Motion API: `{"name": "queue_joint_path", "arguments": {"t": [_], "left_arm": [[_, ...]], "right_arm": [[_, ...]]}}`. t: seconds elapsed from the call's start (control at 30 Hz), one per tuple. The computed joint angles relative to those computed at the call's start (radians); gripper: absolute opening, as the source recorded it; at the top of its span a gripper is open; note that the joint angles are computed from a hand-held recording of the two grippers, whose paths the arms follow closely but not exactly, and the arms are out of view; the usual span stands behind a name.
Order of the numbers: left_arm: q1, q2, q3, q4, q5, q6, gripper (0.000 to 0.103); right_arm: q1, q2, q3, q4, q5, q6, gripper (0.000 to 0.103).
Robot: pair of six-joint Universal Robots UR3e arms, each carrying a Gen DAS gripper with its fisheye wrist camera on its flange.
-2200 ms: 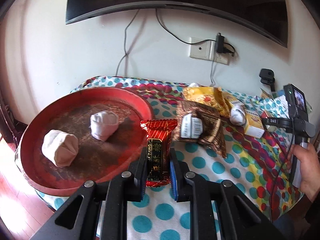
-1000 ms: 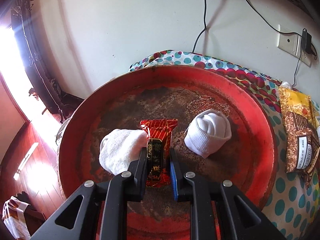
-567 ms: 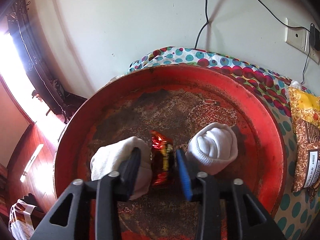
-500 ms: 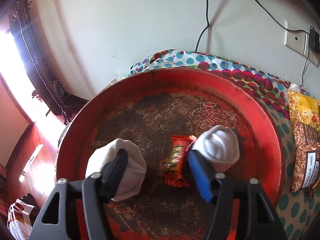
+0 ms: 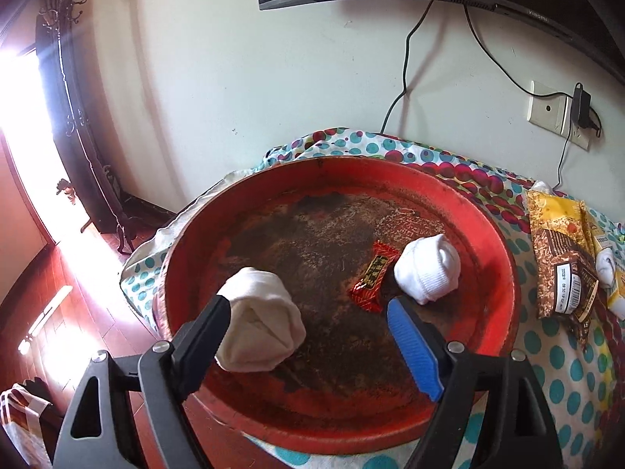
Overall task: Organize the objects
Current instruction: 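Carry the candy bar into the red tray and release it while the right gripper holds the beige box, then carry the beige box into the red tray and open the right gripper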
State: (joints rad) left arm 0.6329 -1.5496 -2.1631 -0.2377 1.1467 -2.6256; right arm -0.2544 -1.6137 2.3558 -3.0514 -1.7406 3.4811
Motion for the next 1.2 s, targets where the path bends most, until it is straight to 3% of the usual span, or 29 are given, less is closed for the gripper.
{"name": "queue_joint_path", "arguments": {"t": [0.13,0.23,0.47,0.77,1.07,1.2], "left_arm": [[0.165,0.129,-0.091,-0.099,-0.129,0.065,0.085],[0.251,0.186,-0.14,-0.113,-0.157,0.082,0.085],[0.348,0.21,-0.148,-0.141,-0.193,0.094,0.085],[0.39,0.149,-0.116,-0.099,-0.183,0.063,0.085],[0.394,0.133,-0.099,-0.117,-0.198,0.062,0.085],[0.392,0.123,-0.091,-0.126,-0.197,0.067,0.085]], "right_arm": [[0.054,-0.058,-0.045,0.065,-0.075,0.008,0.028],[0.146,-0.059,-0.125,0.113,-0.136,0.012,0.028],[0.498,0.168,-0.453,0.196,-0.256,0.025,0.028],[0.816,0.629,-1.037,0.391,-0.214,-0.013,0.028],[0.922,0.946,-1.57,0.674,-0.163,-0.062,0.028],[0.936,1.041,-1.727,0.76,-0.147,-0.058,0.028]]}}
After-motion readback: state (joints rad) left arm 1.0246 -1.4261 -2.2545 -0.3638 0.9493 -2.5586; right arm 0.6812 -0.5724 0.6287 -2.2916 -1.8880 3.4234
